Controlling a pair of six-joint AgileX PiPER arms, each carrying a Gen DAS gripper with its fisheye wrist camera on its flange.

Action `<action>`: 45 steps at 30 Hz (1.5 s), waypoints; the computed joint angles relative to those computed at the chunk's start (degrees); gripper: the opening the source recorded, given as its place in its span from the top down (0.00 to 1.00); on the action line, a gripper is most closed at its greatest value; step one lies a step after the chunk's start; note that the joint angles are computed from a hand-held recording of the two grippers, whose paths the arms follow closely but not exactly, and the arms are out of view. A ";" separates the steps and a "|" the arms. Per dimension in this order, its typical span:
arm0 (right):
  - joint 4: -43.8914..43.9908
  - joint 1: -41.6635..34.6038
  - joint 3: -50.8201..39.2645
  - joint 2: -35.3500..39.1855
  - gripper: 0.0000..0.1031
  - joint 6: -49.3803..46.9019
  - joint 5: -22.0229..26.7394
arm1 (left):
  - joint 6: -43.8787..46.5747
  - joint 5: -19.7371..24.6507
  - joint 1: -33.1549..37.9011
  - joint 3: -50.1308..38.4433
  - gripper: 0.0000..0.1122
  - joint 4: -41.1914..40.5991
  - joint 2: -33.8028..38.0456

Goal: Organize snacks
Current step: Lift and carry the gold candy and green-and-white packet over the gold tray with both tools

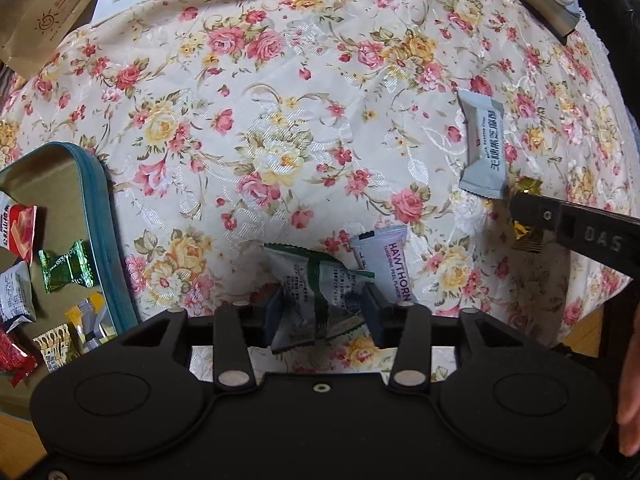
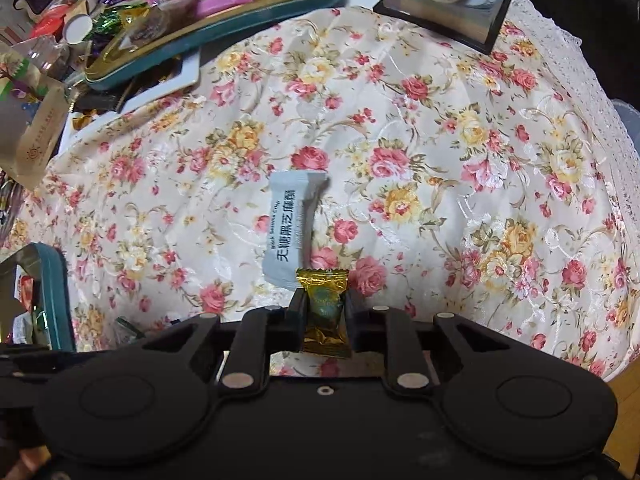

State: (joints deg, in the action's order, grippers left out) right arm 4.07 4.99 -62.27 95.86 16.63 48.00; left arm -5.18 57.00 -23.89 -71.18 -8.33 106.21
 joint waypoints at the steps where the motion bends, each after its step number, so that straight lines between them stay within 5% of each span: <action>1: 0.13 0.05 -0.01 -0.15 0.79 -0.21 -0.03 | -0.49 -0.09 -0.32 -0.11 0.51 0.26 0.28; 12: -0.08 -0.73 -0.51 -1.36 0.79 1.14 1.81 | -1.46 2.31 -0.63 -2.19 0.52 -0.77 3.14; 21: 0.35 -0.66 -2.75 -1.62 0.79 2.71 4.10 | -0.81 2.85 1.60 -1.81 0.53 -1.95 -3.27; 37: -1.69 5.99 -8.81 2.48 0.79 10.95 6.85 | 0.57 4.19 15.19 -2.79 0.52 3.97 -16.00; 45: -1.50 14.39 -16.13 6.81 0.79 14.34 8.57 | 5.26 5.48 24.32 -3.05 0.52 4.22 -15.47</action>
